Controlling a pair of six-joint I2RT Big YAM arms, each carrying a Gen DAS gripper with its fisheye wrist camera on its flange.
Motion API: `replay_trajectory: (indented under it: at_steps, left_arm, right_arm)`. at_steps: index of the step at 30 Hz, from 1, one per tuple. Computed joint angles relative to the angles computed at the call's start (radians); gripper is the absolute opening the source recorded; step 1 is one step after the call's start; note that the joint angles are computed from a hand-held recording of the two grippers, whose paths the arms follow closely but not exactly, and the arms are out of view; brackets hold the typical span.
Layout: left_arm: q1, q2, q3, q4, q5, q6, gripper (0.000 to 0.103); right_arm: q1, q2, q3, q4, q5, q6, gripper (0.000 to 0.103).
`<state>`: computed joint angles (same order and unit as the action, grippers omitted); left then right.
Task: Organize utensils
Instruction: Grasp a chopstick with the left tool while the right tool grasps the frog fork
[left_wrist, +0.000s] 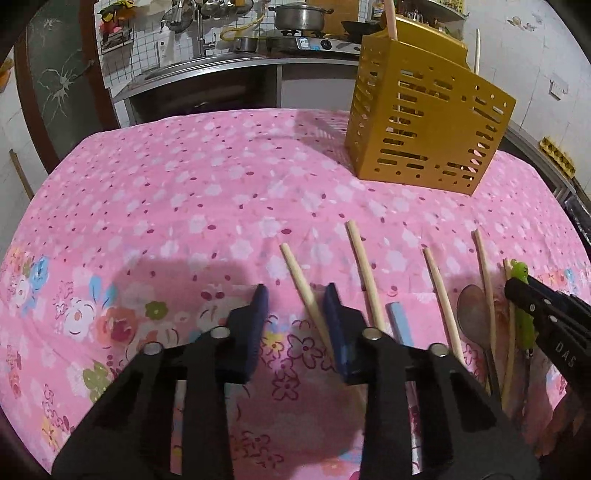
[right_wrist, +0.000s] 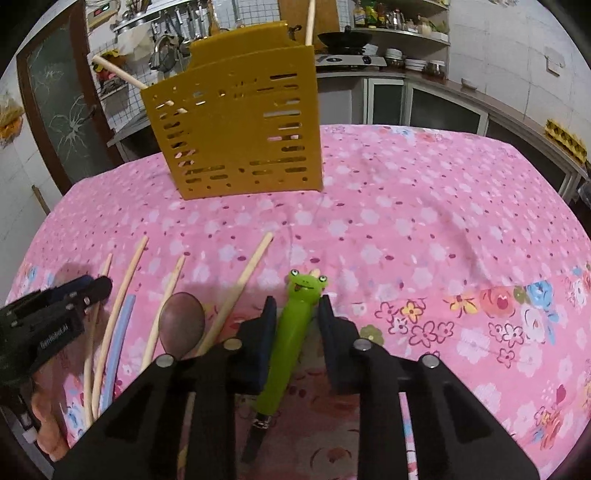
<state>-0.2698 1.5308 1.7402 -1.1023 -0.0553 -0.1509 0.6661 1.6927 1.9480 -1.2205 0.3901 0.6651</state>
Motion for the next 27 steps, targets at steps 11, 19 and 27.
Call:
replay_trajectory:
  at_steps: [11, 19, 27]
  left_arm:
    - [0.01, 0.003, -0.002, 0.02, 0.06, 0.018, 0.01]
    - [0.007, 0.017, 0.014, 0.014, 0.068, 0.048, 0.008]
    - [0.001, 0.036, 0.04, 0.001, 0.059, 0.051, 0.007]
  right_arm:
    - [-0.013, -0.005, 0.009, -0.034, -0.016, -0.062, 0.017]
    - [-0.023, -0.018, -0.001, -0.034, -0.035, -0.046, 0.017]
    - [-0.051, 0.005, 0.033, -0.062, -0.124, -0.019, 0.016]
